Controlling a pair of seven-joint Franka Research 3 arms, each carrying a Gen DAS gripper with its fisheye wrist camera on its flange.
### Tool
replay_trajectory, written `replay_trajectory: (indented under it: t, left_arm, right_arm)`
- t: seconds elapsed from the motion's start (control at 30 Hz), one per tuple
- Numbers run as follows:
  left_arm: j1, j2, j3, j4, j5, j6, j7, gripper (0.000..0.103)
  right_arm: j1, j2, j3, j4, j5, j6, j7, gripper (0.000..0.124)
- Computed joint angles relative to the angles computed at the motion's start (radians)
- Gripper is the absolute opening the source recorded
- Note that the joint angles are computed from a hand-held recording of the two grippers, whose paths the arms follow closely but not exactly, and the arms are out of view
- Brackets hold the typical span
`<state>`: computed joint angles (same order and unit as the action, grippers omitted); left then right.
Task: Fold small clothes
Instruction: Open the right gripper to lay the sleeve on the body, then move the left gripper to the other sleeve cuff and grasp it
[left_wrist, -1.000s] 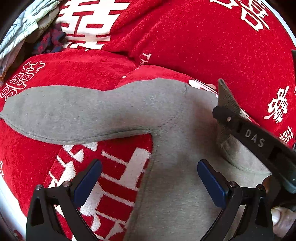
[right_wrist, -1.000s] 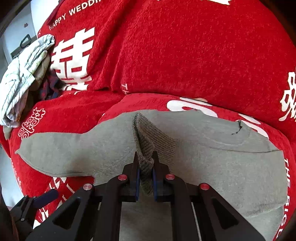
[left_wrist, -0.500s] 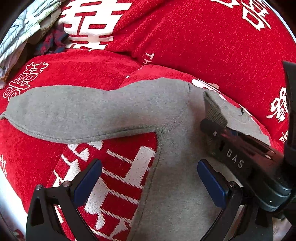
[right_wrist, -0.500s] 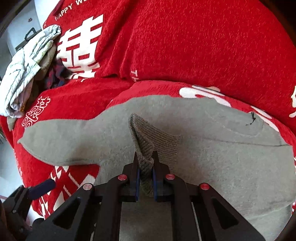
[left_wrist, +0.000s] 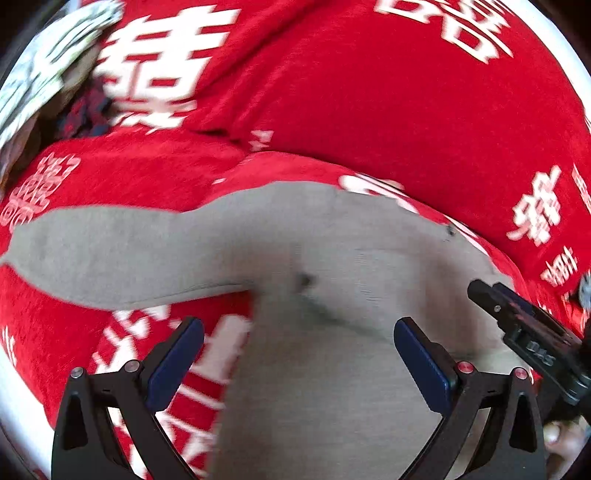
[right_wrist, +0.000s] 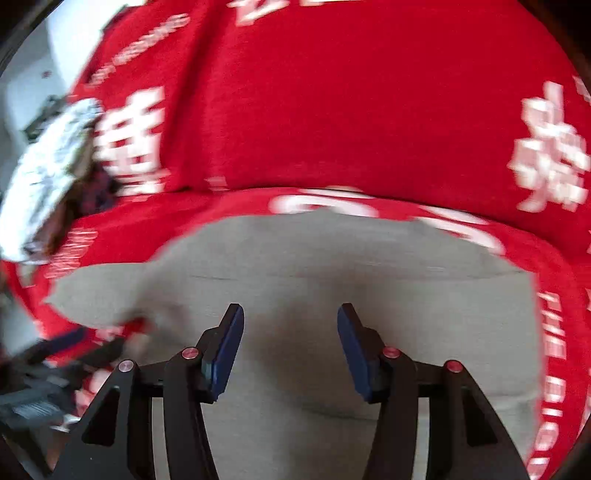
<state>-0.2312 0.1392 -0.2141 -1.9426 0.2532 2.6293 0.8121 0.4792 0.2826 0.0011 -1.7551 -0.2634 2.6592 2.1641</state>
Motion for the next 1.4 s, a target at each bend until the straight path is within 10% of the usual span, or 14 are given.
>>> replay_trajectory:
  t: [0.17, 0.37, 0.67, 0.87, 1.4]
  left_arm:
    - [-0.037, 0.108, -0.052, 0.137, -0.044, -0.009, 0.117, 0.103]
    - [-0.130, 0.320, -0.017, 0.388, 0.021, -0.200, 0.144, 0.103]
    - [-0.173, 0.335, 0.032, 0.364, 0.166, -0.146, 0.083, 0.103]
    - [-0.178, 0.333, 0.042, 0.346, 0.209, -0.111, 0.050, 0.103]
    - [-0.154, 0.238, 0.027, 0.200, 0.210, -0.031, -0.035, 0.103]
  right_arm:
    - [-0.033, -0.085, -0.057, -0.130, -0.128, -0.081, 0.154, 0.057]
    - [-0.108, -0.095, -0.048, -0.199, -0.175, -0.061, 0.256, 0.056]
    - [-0.127, 0.149, -0.068, 0.170, -0.105, -0.295, 0.271, 0.078]
    - [-0.128, 0.219, -0.093, 0.249, -0.062, -0.296, 0.175, 0.089]
    - [-0.056, -0.176, -0.013, -0.273, -0.419, -0.178, 0.493, 0.089]
